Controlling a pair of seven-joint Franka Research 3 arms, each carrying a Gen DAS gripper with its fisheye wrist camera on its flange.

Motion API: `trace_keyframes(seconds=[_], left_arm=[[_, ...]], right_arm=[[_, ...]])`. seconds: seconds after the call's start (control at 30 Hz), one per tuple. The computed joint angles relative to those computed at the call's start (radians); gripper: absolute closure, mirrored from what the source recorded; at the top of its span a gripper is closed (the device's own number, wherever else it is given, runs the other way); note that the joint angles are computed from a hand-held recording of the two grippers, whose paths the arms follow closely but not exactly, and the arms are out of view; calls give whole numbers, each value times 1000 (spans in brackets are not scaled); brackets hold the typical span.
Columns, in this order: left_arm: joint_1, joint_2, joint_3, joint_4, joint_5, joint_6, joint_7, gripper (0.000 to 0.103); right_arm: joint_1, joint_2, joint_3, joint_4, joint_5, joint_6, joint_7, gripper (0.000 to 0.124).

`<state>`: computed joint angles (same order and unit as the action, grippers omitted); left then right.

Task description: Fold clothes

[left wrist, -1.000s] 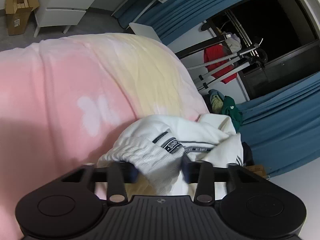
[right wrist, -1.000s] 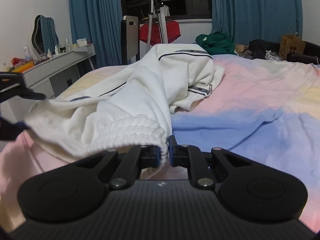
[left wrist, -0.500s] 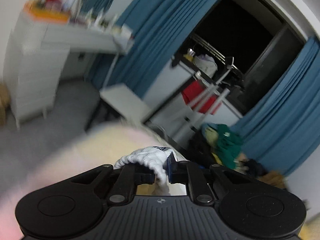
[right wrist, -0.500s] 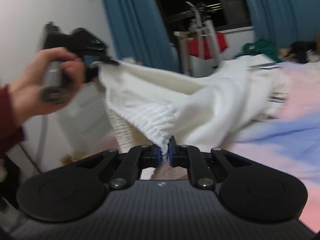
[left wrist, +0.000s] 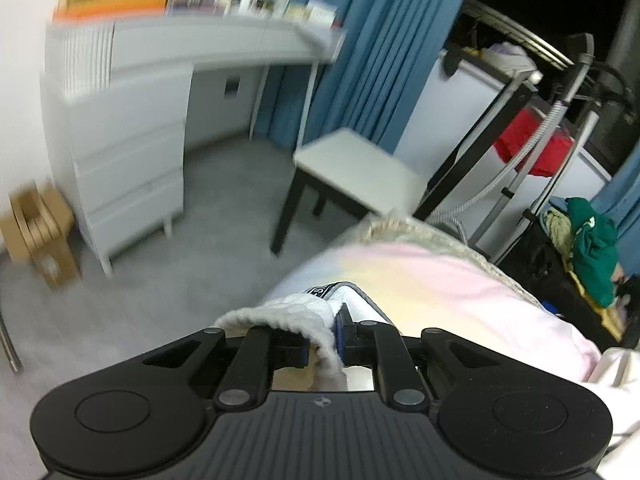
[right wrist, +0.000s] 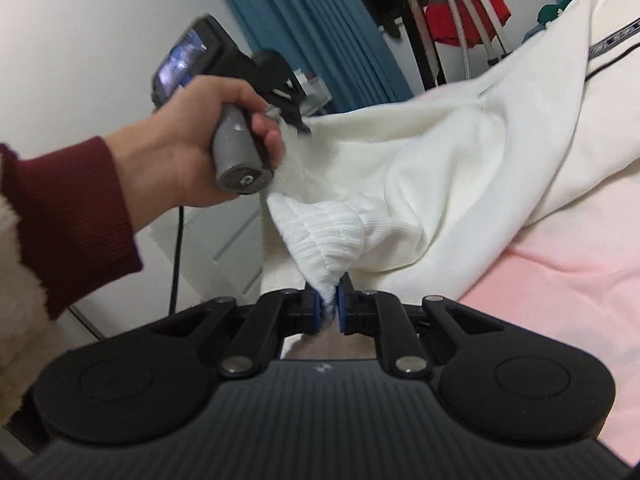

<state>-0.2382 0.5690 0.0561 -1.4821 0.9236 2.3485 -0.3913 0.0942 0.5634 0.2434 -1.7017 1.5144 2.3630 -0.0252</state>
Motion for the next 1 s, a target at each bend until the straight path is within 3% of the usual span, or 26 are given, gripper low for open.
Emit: trace_keyframes(seconds=[0.13,0.23,0.27,0.3,0.33,0.4,0.47,0.6,0.73,0.87,1.0], left_arm=[[4,-56,6,-76,49,61,-6,86],[-4,-115,-10,-125,87,58,27,72],[-15,-140,-17,-149,101,43,17,62],[-25,-164,-27,-172,115,27,8,56],[-34,-188,-39,-193,128,8,-1,55],[-75,-235,-69,-222,170,-96,-13,35],[-122,-268,-112,-232,210,-220,6,23],[-196,-275,-192,-195,249,-392,50,23],[-288,-233,-238,-123,283,-463,41,23],[-394,-135,-242,18,316,-508,-7,23],[-495,-22,-209,197,338,-521,15,23]], right_arm=[[-4,-1,-6,25,-65,-43,5,105],[-23,-20,-6,13,-96,-106,-20,70],[-31,-32,-7,2,-100,-130,-28,46],[-42,-45,-6,-15,-93,-159,-45,36],[-50,-63,-11,-33,-90,-179,-61,38],[-60,-99,-25,-68,-86,-216,-92,38],[-65,-140,-45,-103,-77,-231,-106,38],[-77,-190,-95,-121,-77,-248,-126,38],[-102,-196,-131,-78,-67,-241,-153,38],[-152,-192,-158,-36,-30,-223,-218,38],[-195,-147,-166,46,-14,-189,-270,38]])
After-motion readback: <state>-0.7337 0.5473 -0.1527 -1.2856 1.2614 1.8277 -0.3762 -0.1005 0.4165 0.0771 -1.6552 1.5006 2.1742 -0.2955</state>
